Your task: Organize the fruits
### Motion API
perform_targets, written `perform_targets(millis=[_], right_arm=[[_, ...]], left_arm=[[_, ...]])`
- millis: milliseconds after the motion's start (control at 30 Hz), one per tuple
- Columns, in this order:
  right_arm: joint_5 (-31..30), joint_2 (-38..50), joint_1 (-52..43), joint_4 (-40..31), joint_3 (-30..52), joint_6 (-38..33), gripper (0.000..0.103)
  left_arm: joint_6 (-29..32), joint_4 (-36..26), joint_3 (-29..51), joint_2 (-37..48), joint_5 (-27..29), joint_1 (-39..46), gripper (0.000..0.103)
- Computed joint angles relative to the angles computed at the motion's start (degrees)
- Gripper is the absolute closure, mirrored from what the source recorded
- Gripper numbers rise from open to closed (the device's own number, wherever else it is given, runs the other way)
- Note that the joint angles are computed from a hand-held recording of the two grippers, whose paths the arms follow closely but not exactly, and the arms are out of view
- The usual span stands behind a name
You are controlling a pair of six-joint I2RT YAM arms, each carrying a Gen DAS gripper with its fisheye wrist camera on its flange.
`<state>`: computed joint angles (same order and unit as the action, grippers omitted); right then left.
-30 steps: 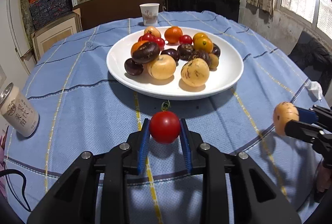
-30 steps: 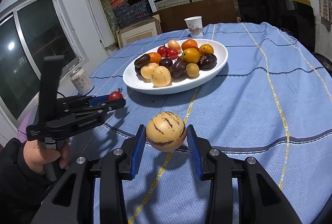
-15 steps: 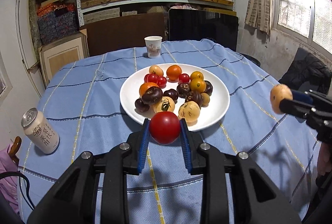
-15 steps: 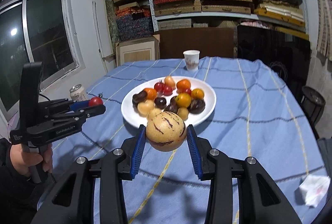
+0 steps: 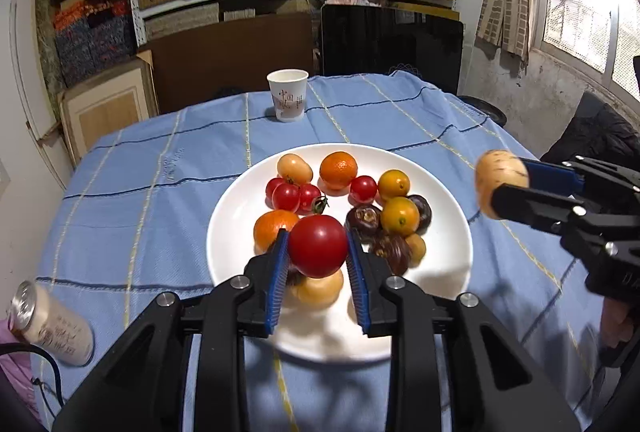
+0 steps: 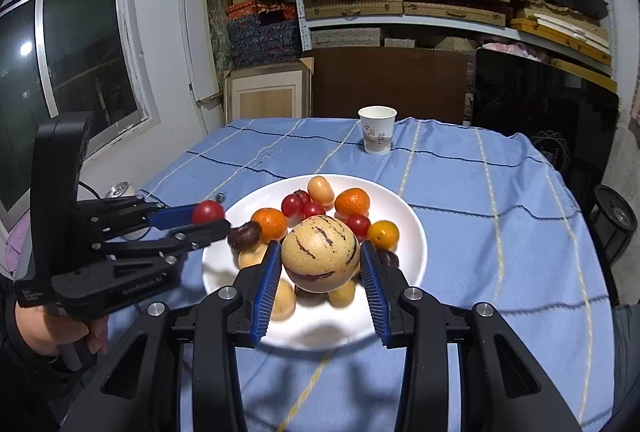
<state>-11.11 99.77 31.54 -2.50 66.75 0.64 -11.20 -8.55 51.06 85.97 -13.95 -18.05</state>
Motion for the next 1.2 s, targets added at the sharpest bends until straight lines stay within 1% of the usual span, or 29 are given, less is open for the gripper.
perform_targets(millis=[100,200,233,267,300,333,367,433,467,533,600,667,700,733,800,833,867,900,933,967,1000,1033,1067,1100,1133,1167,1200], right_arm=[[-1.9,8.6,-0.3,-2.8,9.9,-0.3,0.062],[-3.8,16.8,-0.3,-8.5,20.4,-0.7,0.061],[-3.7,18.8,-0.2,-9.2,22.7,-1.0,0.060],[-3.2,19.2,0.0,-8.7,23.0,-1.1,0.056],[-2.6,18.9,0.2,-7.9,22.6,-1.0,0.053],[-3.1,17.9,0.1,-7.0,21.4,-0.7,0.053],[-3.8,16.8,-0.2,-6.3,20.1,-0.3,0.052],[-4.0,12.1,-0.6,-3.6,14.2,0.5,0.052],[-4.3,9.6,-0.8,-3.0,11.2,0.8,0.052],[-4.7,5.0,-1.1,-2.1,5.7,0.9,0.049],[-4.0,-2.9,-0.9,0.0,-3.9,1.5,0.036],[-1.3,-12.0,0.4,1.3,-13.8,1.8,0.031],[-0.8,-15.8,0.8,1.3,-17.4,2.2,0.024],[1.8,-21.5,2.0,0.9,-22.5,3.5,0.019],[5.2,-30.1,3.9,-0.2,-29.0,5.6,0.010],[6.0,-34.5,4.5,-1.4,-31.9,6.8,0.009],[6.7,-39.7,5.2,-3.5,-34.8,8.4,0.004],[7.1,-43.9,5.9,-5.3,-36.9,9.6,0.004],[7.7,-47.3,6.7,-7.1,-38.4,10.5,0.004],[10.2,-51.0,8.5,-9.5,-39.8,11.6,0.004],[13.2,-53.4,10.5,-11.6,-40.4,12.5,0.004],[17.0,-56.0,13.3,-14.5,-40.8,14.0,0.004],[19.3,-57.1,15.0,-16.1,-40.9,15.3,0.004],[22.0,-58.2,17.2,-17.6,-40.8,17.0,0.004],[24.2,-59.8,19.3,-19.6,-40.9,18.9,0.004],[25.2,-60.9,20.6,-20.9,-41.0,20.2,0.004],[26.7,-62.0,22.5,-22.6,-41.0,21.6,0.004]], left_arm=[[0.6,-0.5,5.7,7.6,4.0,3.3,0.075],[0.5,-0.8,8.9,12.2,5.3,5.0,0.074],[0.6,-0.4,9.2,12.9,4.9,5.4,0.065],[0.5,0.1,8.9,12.9,4.8,5.7,0.046],[0.4,0.9,8.2,12.5,4.6,5.9,0.037],[0.6,2.0,6.7,11.3,4.1,5.8,0.025],[1.0,2.8,5.3,10.0,3.7,5.7,0.022],[1.1,2.6,3.1,7.1,3.4,5.3,0.011],[0.6,2.0,1.8,5.3,3.7,5.0,0.007],[-1.0,0.5,-1.5,0.7,2.8,3.4,0.005],[-3.9,-2.9,-4.5,-4.2,0.8,0.4,0.005],[-7.6,-6.2,-7.7,-9.5,-1.4,-3.1,0.005],[-9.6,-7.7,-9.2,-11.9,-2.9,-5.0,0.005],[-12.9,-9.5,-11.2,-15.4,-5.4,-8.0,0.005],[-19.7,-15.3,-13.0,-20.4,-10.8,-14.5,0.005],[-23.1,-18.6,-13.3,-22.3,-13.8,-18.1,0.005],[-25.8,-21.7,-13.2,-23.8,-16.2,-21.0,0.005],[-30.4,-26.9,-12.4,-25.4,-19.8,-25.7,0.005],[-33.3,-30.3,-11.7,-26.4,-22.0,-28.7,0.005],[-38.1,-35.1,-10.8,-27.6,-25.8,-33.7,0.005],[-45.7,-41.8,-9.3,-28.1,-30.8,-40.4,0.005],[-52.7,-47.7,-7.7,-27.4,-34.1,-45.4,0.005],[-60.2,-53.8,-5.9,-26.3,-36.6,-50.1,0.005],[-67.7,-59.6,-4.4,-25.1,-38.4,-54.8,0.005],[-78.2,-67.1,-2.6,-23.2,-39.5,-60.9,0.005],[-83.7,-70.6,-1.8,-22.0,-39.7,-64.3,0.005],[-92.1,-75.8,-0.9,-20.1,-39.3,-69.3,0.005]])
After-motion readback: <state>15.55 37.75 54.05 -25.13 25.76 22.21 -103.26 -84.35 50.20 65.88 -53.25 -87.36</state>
